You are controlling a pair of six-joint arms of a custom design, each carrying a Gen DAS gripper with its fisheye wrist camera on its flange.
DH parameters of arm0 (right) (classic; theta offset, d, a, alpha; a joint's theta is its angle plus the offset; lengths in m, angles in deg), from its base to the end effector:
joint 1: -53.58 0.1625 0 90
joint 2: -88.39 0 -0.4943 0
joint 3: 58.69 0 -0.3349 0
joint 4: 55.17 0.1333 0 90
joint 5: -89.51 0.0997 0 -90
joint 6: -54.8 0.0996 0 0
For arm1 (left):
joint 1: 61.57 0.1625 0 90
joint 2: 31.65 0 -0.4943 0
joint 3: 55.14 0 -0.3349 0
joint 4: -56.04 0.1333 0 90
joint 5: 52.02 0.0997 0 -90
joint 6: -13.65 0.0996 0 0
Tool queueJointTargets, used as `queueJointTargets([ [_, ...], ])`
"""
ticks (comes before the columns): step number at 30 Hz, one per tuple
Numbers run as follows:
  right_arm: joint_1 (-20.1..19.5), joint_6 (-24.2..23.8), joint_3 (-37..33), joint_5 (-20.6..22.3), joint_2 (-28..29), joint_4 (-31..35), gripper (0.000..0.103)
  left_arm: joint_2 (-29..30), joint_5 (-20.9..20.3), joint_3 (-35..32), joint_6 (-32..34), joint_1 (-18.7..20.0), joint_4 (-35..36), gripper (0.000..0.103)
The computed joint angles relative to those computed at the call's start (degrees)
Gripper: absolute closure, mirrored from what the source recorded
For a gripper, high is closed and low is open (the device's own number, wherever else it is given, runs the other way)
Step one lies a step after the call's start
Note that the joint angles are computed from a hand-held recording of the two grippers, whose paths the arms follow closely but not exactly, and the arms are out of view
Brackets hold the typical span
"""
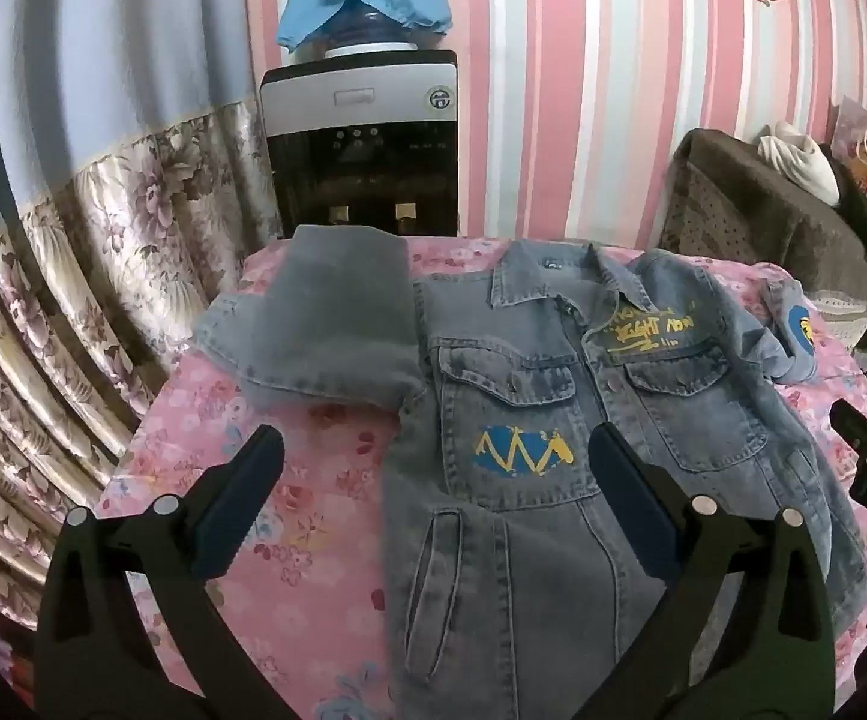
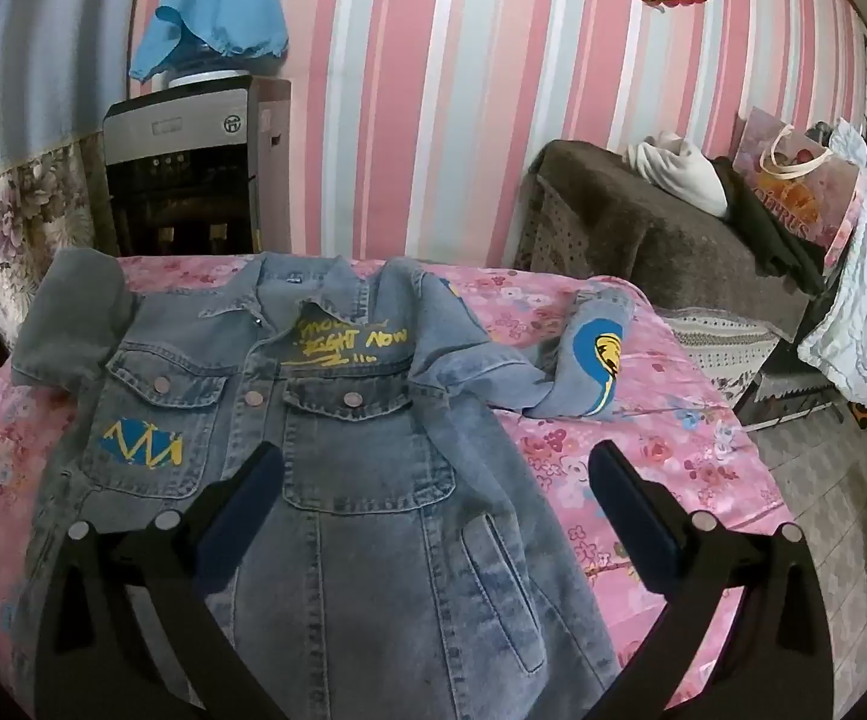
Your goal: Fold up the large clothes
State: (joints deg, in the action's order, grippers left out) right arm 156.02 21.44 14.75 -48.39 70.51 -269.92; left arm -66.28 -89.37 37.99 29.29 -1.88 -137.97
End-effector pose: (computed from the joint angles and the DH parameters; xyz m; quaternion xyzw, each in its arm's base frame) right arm 0.2212 -0.7271 0.1075 0.0804 -0.7827 0.4496 0.4228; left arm -0.1672 -0.7070 0.1866 0.1647 0.8279 -0.3961 0.3613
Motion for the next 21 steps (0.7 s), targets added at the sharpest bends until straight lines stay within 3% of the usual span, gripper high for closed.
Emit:
queueJointTargets([
  [21, 0.2, -0.8, 0.1, -0.2, -0.1, -0.5, 0.001, -0.4, -0.3, 0.0, 0.0, 0.6, 1.1, 0.003],
])
